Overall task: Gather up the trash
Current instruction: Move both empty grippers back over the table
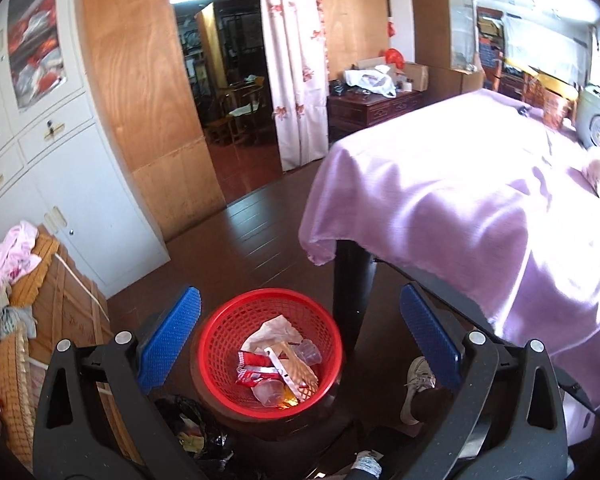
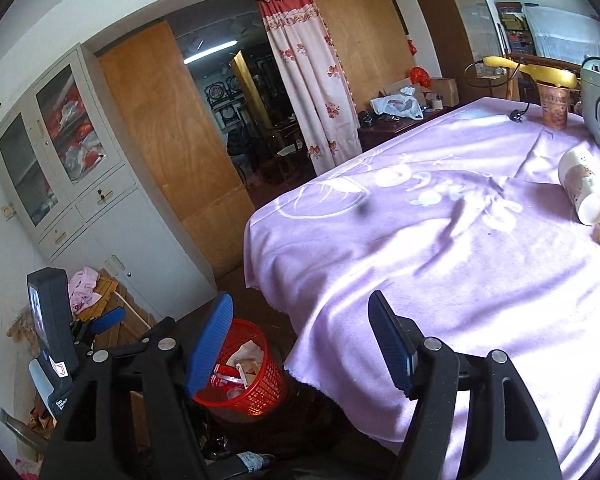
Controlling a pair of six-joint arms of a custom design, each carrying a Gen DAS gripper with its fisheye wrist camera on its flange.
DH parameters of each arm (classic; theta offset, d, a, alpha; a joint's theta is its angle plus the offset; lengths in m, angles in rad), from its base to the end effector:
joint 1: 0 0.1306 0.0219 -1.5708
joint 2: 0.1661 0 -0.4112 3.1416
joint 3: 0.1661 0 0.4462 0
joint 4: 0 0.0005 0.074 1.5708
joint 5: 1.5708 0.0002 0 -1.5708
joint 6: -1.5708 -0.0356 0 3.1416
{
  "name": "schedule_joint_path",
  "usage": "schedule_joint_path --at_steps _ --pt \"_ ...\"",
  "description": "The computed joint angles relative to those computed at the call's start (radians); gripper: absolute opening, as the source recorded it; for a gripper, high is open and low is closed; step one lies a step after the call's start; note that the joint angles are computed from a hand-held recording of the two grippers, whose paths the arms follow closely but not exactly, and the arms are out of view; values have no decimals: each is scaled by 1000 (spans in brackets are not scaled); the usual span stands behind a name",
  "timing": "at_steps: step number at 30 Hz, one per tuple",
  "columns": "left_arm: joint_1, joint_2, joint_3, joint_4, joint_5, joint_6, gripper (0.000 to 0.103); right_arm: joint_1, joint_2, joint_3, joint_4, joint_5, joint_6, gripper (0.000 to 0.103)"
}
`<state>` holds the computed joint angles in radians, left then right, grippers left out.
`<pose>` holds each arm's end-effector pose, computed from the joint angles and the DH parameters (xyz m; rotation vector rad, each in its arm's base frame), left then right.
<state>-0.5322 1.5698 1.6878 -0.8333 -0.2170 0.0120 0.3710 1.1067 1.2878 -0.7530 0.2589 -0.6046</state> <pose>0.5332 -0.3057 0.5173 0.4735 2.2162 -0.0399 0.4053 0.1473 0.5452 0.3986 2.0985 0.2998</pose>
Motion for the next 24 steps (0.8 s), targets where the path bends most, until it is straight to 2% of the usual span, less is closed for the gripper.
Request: schedule_joint_path --at_steps 9,24 --pt "-48 -5 -14 18 -37 -51 96 -49 -73 -63 13 10 -40 69" --pt "-73 -6 -22 21 -49 -76 96 -110 -137 -120 13 7 -86 69"
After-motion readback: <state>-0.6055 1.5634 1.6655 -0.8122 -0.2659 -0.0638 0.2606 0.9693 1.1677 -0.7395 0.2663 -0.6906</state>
